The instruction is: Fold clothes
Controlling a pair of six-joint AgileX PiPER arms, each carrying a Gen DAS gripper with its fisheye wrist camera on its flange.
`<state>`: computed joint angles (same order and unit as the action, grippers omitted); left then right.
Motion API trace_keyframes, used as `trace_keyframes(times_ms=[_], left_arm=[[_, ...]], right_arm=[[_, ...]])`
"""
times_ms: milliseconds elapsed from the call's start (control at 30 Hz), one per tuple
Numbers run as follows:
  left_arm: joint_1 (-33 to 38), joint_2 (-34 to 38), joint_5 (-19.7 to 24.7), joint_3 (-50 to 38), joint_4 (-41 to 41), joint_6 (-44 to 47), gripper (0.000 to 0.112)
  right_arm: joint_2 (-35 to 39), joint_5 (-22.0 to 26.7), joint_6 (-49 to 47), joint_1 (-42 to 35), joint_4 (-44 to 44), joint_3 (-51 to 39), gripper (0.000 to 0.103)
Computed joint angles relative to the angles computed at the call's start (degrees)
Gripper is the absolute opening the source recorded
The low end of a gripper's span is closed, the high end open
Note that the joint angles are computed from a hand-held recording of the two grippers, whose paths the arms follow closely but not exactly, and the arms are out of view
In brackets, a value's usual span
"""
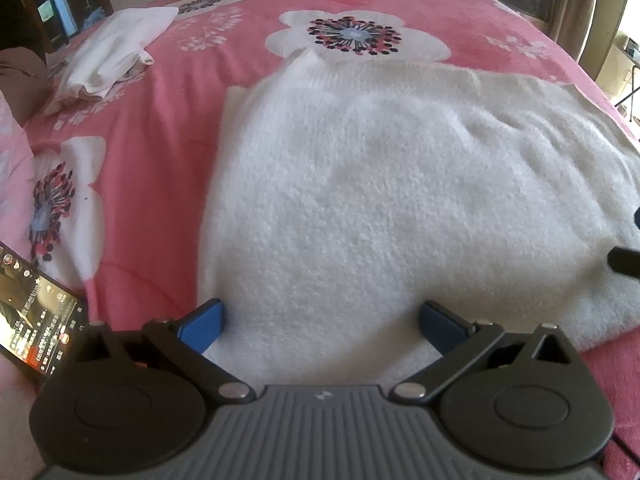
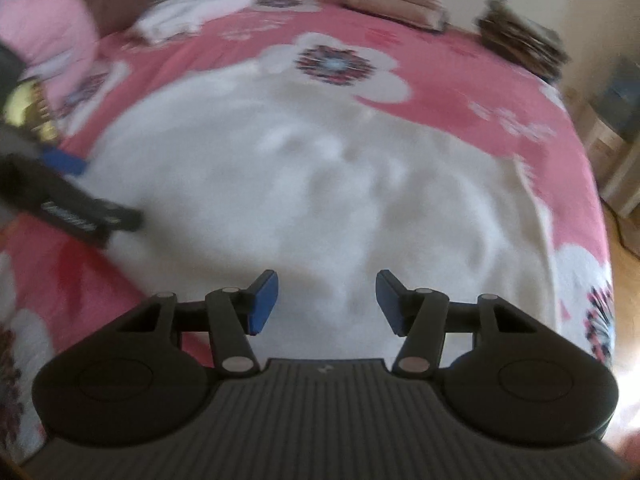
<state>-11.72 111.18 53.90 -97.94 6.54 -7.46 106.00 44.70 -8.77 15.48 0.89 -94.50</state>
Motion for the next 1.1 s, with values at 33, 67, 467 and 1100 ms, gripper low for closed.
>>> trace_keyframes(times_ms=[33,67,467,1100], left_arm=[[0.0,0.0,0.0,0.0,0.0,0.0,0.103],[0.0,-0.02,-0.14,0.07,0.04,-0.01,0.103],[0.0,0.01,0.02,0.0,0.45,-0.2,0.103],[1.61,-3.1,-6.16,5.88,-3.09,3.89,0.103]], right_arm=[[-0.03,0.0,2.02,-0.46,-1.01,0.16,0.054],[0.19,0.27,3.48,-1.33,-0.38,-0.13,0.054],[6.83,2.05,13.29,-4.46,3.21,-7.83,0.071],[12.86,-4.2,15.39,2.21,-5.95,-10.7,0.096]])
